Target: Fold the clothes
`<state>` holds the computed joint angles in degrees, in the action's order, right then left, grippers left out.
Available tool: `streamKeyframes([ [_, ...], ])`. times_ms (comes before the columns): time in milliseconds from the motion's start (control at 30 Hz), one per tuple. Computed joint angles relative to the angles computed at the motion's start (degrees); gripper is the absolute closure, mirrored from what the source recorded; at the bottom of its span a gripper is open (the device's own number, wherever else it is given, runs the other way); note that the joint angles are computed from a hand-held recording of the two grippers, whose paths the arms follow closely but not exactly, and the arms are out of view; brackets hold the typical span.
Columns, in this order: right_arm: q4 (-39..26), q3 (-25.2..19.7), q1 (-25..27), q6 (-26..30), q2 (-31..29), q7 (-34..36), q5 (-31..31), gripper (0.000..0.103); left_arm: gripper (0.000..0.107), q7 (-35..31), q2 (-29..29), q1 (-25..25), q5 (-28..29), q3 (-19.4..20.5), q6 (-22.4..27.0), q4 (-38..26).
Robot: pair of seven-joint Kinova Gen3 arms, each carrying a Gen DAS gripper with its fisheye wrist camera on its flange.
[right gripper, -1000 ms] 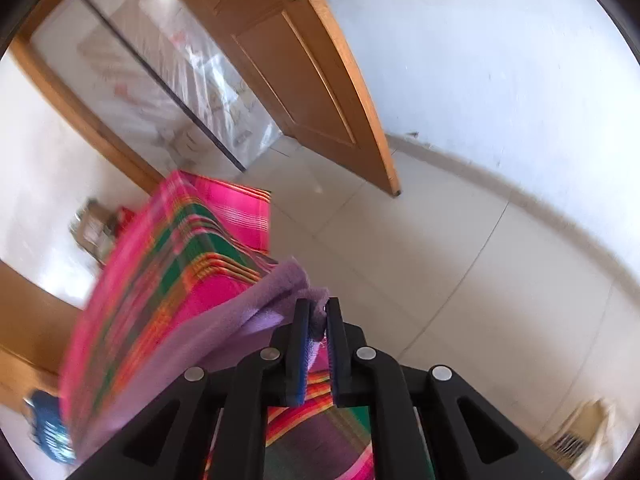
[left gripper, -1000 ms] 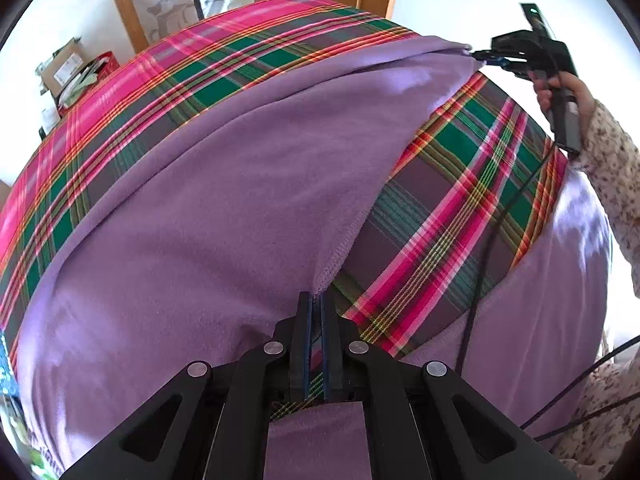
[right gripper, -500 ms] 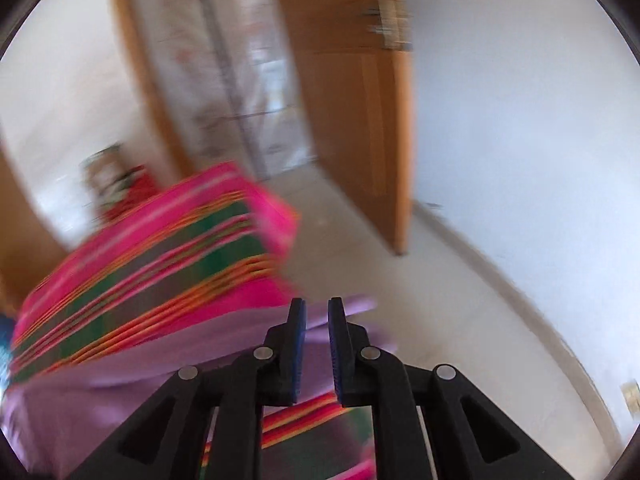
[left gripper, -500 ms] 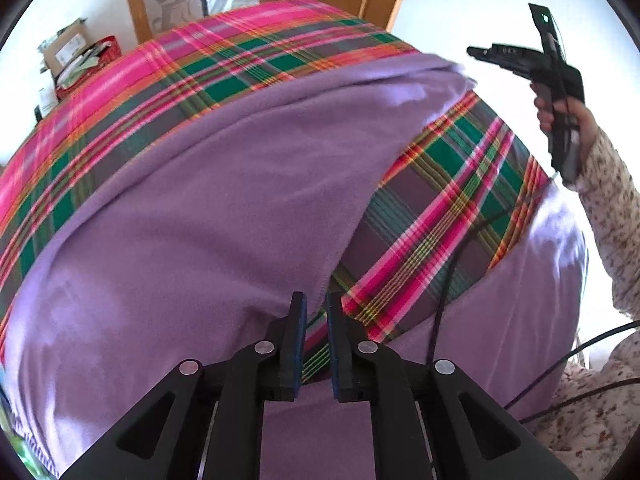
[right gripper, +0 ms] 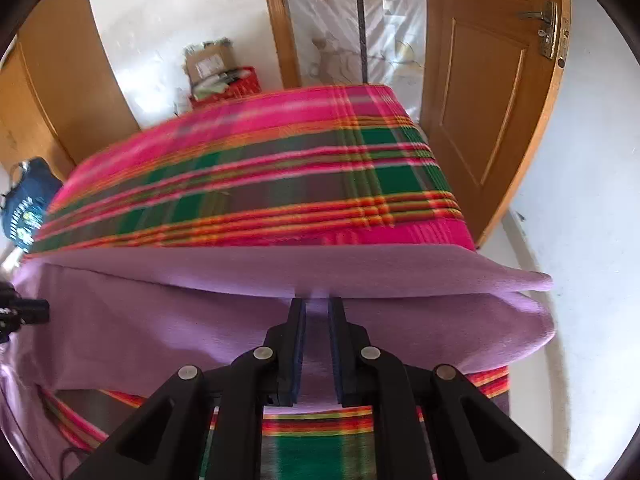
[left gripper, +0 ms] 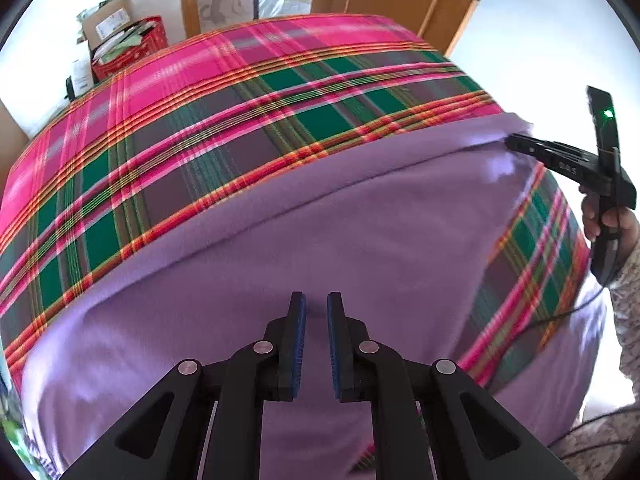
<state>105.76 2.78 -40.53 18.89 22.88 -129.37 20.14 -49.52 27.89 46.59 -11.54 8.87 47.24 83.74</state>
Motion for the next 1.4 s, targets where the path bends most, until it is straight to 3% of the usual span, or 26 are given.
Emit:
streamKeyframes([
  [300,-0.29,4.84,-4.26,0.66,0.87,-5.95,5.86,0.091,0.096,-2.23,2.28,-4.13,4.31,0.0,-2.14,-1.75],
  [633,-7.93,0.71,2.2,3.86,4.96,-3.4,2.16,0.091,0.096,-3.01,3.76,-6.57,7.42,-0.31,-3.86,-3.81],
  [1067,-15.07,2.43,3.71,7.15,9.46,-1.85,0.79,0.091,0.096,-0.98,5.56,-9.23,9.96,-1.35,-7.93,-5.07],
  [1167,-14.13,4.72,1.56,6.66,8.96,-4.87,1.66,0.091,0.096,-1.66,5.05,-10.53,11.31,-0.49,-8.35,-4.25],
  [1300,-9.58,6.65,-0.58,3.14,5.79,-8.42,4.22,0.088,0.096,0.69,2.52,-7.27,7.43,-3.2,-5.72,-2.84],
  [1400,-6.41,7.01,-1.29,1.21,3.0,-9.95,5.49,0.086,0.096,1.69,-0.44,-8.27,7.27,-2.72,-6.91,1.45],
])
